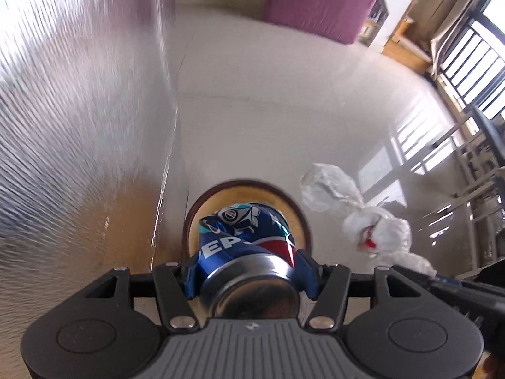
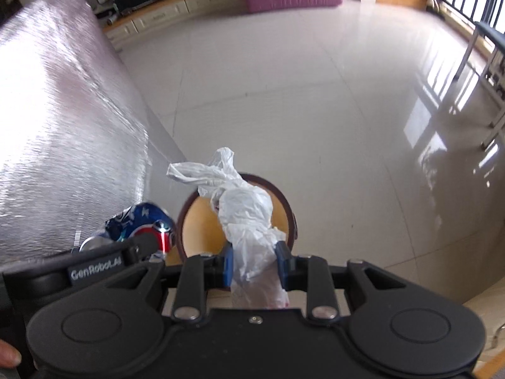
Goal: Collect trash
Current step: 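Carry the can and bag with both tools over the trash bin, then open the left tool dropping the can while the right tool releases the bag into the bin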
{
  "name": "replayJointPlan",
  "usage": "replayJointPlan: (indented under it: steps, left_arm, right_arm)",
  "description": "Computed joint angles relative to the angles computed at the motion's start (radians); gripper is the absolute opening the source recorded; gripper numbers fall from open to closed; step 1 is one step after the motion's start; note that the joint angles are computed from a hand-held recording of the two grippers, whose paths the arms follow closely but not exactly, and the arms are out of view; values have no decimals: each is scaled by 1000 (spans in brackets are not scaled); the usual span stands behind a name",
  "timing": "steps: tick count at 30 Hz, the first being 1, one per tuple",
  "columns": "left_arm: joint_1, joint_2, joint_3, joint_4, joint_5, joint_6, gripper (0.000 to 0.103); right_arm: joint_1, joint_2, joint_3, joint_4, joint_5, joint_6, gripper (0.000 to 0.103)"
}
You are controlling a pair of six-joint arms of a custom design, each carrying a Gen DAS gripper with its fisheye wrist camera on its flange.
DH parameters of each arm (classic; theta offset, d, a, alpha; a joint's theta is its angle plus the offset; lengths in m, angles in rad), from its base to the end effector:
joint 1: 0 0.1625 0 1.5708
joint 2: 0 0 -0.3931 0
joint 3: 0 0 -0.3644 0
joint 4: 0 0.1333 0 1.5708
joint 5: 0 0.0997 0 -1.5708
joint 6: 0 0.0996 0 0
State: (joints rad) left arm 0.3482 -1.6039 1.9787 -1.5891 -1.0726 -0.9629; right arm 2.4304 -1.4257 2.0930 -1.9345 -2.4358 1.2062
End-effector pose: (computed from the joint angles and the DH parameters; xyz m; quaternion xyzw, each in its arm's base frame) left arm -0.3039 -0.3028 0.3052 0.1668 0.9401 -0.1364 0.2642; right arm 0.3549 -0.2299 0.2345 -0.0923 -0.8950 0.2855 0.3302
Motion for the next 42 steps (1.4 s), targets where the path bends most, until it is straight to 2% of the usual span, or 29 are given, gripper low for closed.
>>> replayJointPlan:
  steps: [4, 11, 19, 23, 27, 28, 29, 31, 33, 42]
  left_arm:
    - [50, 32, 48, -76, -16, 70, 60]
    - [83, 63, 127, -188, 1, 183, 60]
    - [129, 105, 184, -333, 29, 240, 60]
    - [136, 114, 209, -378, 37, 243, 60]
    - [132, 137, 218, -401, 45, 227, 61]
    - [136, 142, 216, -399, 40, 218, 61]
    - [140, 139, 219, -392, 36, 210, 61]
    - [145, 139, 222, -387, 40, 207, 66]
    - [140, 143, 226, -391, 43, 206, 75]
    - [144, 140, 220, -377, 39, 220, 90]
  right_arm:
    - [-80, 28, 58, -128, 22, -78, 28]
    - [-202, 42, 122, -314, 66, -190, 28]
    - [-275, 114, 139, -466, 65, -264, 28]
    - [-303, 120, 164, -534, 79, -290, 29]
    - [-314, 126, 185, -615, 78, -307, 37]
    - [-314, 126, 186, -620, 77, -309, 44]
    - [-313, 127, 186, -619, 76, -310, 45]
    - [-309, 125, 186, -607, 76, -311, 46]
    - [-307, 123, 186, -593, 76, -307, 45]
    - [-293, 83, 206, -549, 71, -268, 45]
